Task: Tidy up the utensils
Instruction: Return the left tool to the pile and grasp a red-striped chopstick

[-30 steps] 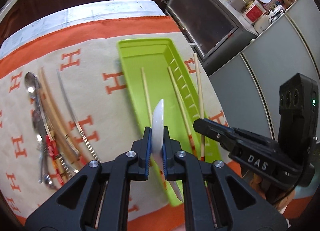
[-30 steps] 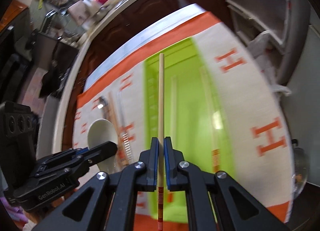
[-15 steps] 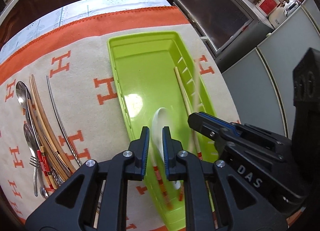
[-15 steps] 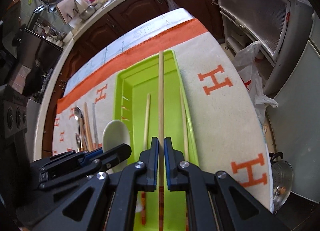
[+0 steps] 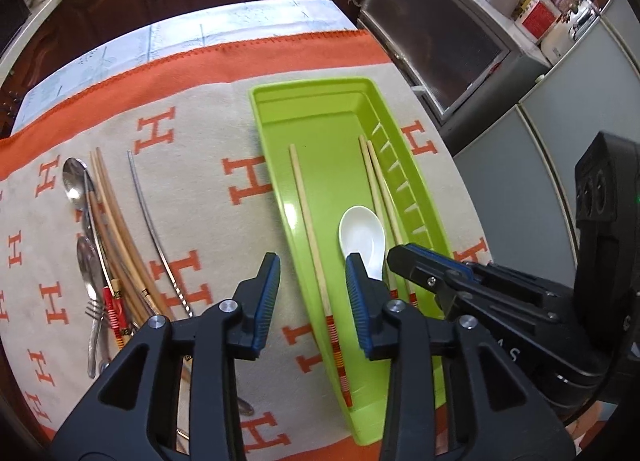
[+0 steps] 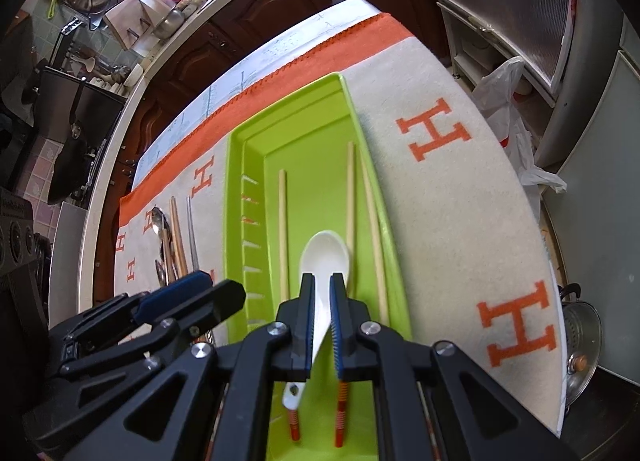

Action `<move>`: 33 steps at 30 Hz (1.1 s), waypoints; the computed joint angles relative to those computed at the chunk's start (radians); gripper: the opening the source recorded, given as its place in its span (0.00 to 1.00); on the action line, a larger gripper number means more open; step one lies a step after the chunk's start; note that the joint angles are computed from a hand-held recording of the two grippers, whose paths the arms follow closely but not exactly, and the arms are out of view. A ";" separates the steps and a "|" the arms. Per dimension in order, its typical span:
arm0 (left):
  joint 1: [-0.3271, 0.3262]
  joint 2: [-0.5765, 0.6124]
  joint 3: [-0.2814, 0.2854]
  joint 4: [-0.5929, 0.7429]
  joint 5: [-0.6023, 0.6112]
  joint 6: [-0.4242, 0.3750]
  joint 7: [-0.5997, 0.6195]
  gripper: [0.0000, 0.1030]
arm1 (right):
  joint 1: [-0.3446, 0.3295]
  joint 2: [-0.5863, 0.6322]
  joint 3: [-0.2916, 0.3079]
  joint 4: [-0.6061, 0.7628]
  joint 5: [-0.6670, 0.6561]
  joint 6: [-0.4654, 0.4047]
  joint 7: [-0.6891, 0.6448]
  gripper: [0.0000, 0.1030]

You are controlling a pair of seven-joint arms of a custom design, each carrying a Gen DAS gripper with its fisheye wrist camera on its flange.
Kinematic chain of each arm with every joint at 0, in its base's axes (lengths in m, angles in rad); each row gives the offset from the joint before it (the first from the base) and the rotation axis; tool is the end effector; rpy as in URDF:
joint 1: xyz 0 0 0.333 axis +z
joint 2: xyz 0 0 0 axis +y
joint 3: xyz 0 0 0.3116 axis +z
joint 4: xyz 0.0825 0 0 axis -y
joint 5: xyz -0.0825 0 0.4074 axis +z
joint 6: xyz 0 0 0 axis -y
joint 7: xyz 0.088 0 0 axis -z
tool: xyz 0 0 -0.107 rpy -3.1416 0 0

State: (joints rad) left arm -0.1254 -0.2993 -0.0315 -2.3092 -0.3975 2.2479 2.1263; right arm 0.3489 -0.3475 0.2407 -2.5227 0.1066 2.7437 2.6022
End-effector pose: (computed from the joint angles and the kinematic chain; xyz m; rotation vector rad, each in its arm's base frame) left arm 0.4945 -0.0899 0.4751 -1.5653 2.6335 -0.6265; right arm 0.4053 0.2687 0.4429 -1.2955 2.2312 -0.0016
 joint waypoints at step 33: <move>0.218 -0.126 0.175 -0.157 0.142 -0.044 0.141 0.30 | 0.148 0.199 0.051 0.229 -0.111 -0.017 -0.026 0.26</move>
State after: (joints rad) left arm 0.0925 -0.4257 0.1433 -2.4659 -0.2551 2.2037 2.2669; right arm 0.4964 -0.1481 0.2918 -2.2939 -0.0041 2.7271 2.5760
